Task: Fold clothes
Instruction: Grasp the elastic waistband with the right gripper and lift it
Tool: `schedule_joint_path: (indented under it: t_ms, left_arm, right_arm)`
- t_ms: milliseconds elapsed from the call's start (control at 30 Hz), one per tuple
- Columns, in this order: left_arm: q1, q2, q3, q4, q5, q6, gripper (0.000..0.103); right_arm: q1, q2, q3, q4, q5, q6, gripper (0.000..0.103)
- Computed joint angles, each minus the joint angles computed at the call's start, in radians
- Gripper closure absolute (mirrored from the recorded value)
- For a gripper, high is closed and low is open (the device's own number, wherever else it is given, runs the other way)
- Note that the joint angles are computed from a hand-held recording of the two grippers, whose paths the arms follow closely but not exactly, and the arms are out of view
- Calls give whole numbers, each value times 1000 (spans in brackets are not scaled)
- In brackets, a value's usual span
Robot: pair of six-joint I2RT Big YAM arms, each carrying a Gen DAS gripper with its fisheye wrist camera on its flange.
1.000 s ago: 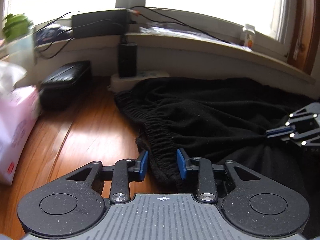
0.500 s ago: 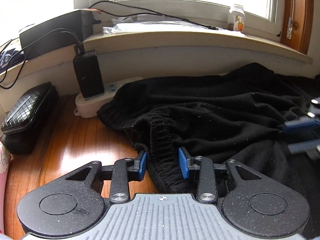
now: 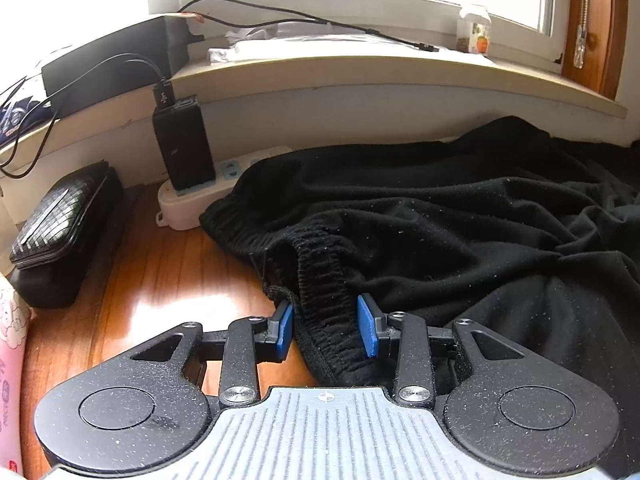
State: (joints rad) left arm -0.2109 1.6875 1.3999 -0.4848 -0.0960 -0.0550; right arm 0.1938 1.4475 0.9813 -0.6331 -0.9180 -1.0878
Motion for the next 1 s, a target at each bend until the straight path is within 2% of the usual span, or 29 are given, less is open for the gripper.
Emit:
schedule_joint_path:
  t_ms: [133,267,300,333,367,433,467,533,600,633,667,800,933,1000]
  left_arm:
    - [1,-4,-4,-2,-3,-3,64]
    - [-1,-3,0,-9,-7,-3,64]
    - [-1,-2,2,-14,-9,-5,64]
    - [-2,-3,4,-20,-11,-8,64]
    - [-2,-3,7,-25,-13,-11,64]
    - [-2,-5,14,-48,-14,-23,63]
    - [-2,-8,19,-69,-21,-34,59]
    - [-1,-32,-2,-74,-27,-33,52]
    - [2,-58,-28,-76,-25,-33,50]
    - [4,-71,-43,-76,-20,-32,50]
    - [7,-86,-61,-69,-19,-32,49]
    - [28,-144,-132,-15,2,-94,50]
    - [53,-196,-193,56,22,-183,49]
    - [45,-182,-181,29,-19,-168,49]
  right_arm:
    - [21,-29,-54,91,26,24,41]
    - [43,-64,-137,268,92,36,41]
    - [42,-66,-146,293,93,44,43]
    - [40,-69,-155,317,92,53,54]
    - [35,-66,-148,305,80,55,67]
    - [21,-56,-126,258,51,53,77]
    - [14,-50,-114,235,36,51,81]
    - [-7,-25,-62,86,-24,-15,83]
    - [-25,-7,-21,-51,-68,-79,84]
    - [-32,9,12,-161,-93,-141,85]
    - [-35,13,28,-228,-106,-184,85]
    - [-51,-5,51,-431,-136,-341,86]
    - [-76,-8,70,-543,-127,-463,86]
    - [-95,-8,89,-593,-123,-520,86]
